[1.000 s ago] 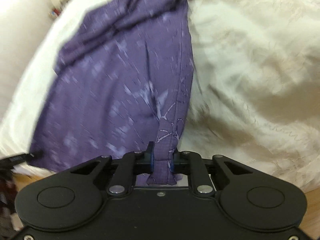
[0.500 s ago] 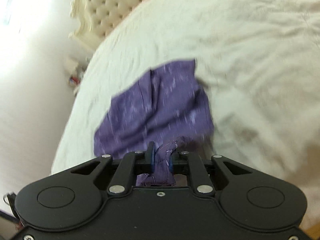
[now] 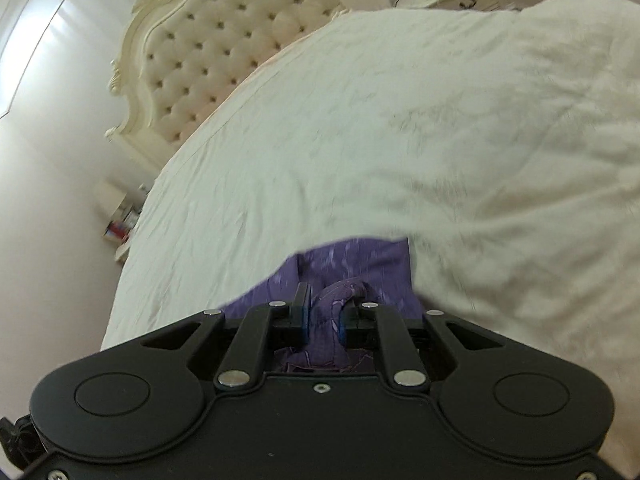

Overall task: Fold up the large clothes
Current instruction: 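Grasp the hem with both grippers and lift it up, then fold the held hem toward the collar and open both grippers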

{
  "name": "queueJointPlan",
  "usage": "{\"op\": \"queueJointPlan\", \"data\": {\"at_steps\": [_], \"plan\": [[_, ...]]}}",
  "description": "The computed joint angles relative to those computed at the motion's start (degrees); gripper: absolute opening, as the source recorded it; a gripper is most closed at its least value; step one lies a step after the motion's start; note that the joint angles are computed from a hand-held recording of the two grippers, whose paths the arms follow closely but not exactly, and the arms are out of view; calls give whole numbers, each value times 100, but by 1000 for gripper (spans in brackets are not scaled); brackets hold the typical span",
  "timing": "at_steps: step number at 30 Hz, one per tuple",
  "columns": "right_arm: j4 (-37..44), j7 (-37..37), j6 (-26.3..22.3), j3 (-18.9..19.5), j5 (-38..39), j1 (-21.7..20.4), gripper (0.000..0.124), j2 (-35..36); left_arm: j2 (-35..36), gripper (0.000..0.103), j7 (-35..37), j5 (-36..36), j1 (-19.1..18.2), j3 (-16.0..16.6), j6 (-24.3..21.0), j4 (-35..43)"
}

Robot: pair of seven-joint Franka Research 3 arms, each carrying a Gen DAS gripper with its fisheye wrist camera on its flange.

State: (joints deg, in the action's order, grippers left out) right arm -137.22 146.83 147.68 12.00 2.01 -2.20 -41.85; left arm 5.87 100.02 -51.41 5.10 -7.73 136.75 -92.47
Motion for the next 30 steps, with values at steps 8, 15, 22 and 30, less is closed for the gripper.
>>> {"op": "queueJointPlan", "data": {"at_steps": [8,15,22,30], "plan": [[907,-167,-273,-54,-438,-84,20,1130,772,5,-528,629,41,-202,29,777],[1612,-606,-613,-460,-440,258,20,1941,1309,6,-1263,1462,83,-352,-70,1385],[1997,-1094,-724,-836,-80,518,20,2536,1860,6,-2031,2295,37,-432,-406,2119],[2359,-1623,-757,-1123,453,642,21,3208,3000,9,-2784,3194,-133,-492,-1257,3726]]}}
